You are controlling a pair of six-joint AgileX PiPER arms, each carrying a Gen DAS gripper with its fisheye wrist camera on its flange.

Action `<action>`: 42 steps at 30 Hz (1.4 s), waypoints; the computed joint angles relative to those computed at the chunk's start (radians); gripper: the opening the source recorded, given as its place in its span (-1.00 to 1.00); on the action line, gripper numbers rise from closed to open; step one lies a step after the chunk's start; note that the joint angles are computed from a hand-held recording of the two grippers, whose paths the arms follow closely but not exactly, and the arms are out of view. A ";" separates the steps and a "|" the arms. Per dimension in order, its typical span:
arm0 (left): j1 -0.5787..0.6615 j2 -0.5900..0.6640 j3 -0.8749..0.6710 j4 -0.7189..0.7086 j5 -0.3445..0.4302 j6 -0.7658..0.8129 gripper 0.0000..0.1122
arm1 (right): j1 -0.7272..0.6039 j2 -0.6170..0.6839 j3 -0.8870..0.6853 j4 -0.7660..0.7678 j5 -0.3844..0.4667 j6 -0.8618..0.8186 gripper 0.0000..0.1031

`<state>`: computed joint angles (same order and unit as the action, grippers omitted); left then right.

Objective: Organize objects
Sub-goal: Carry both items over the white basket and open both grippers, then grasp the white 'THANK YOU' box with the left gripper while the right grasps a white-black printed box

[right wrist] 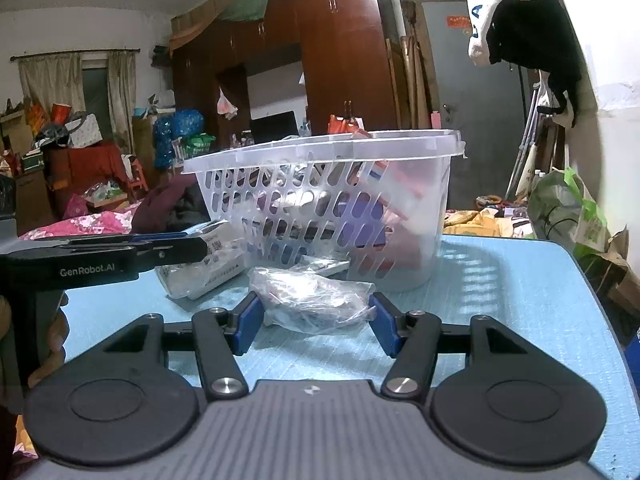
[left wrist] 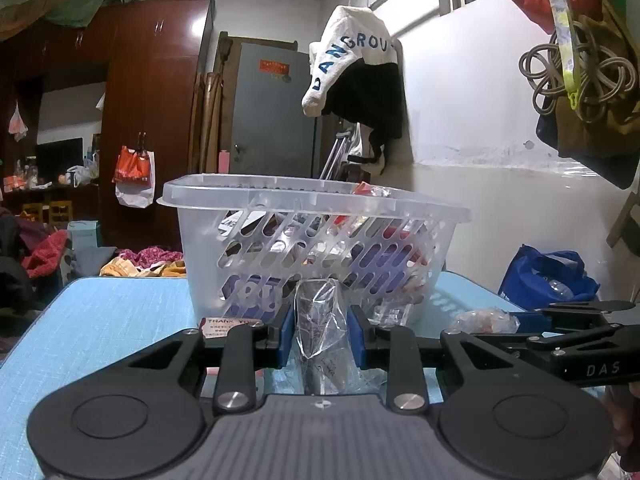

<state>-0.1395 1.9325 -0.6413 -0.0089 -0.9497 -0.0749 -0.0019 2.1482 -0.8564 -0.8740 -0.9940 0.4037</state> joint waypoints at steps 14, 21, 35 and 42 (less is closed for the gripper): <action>0.036 -0.007 0.049 0.103 -0.102 -0.075 -0.42 | -0.025 0.026 0.026 0.016 -0.123 -0.053 0.19; 0.092 -0.153 0.007 0.243 -0.005 -0.212 -0.42 | -0.024 -0.099 0.047 -0.020 -0.144 0.000 0.18; 0.110 -0.074 -0.596 0.199 0.657 -0.247 -0.42 | 0.199 -0.061 -0.610 -0.245 0.534 0.477 0.18; 0.125 -0.006 -0.682 0.245 0.762 -0.282 0.55 | 0.271 -0.019 -0.638 -0.168 0.661 0.323 0.58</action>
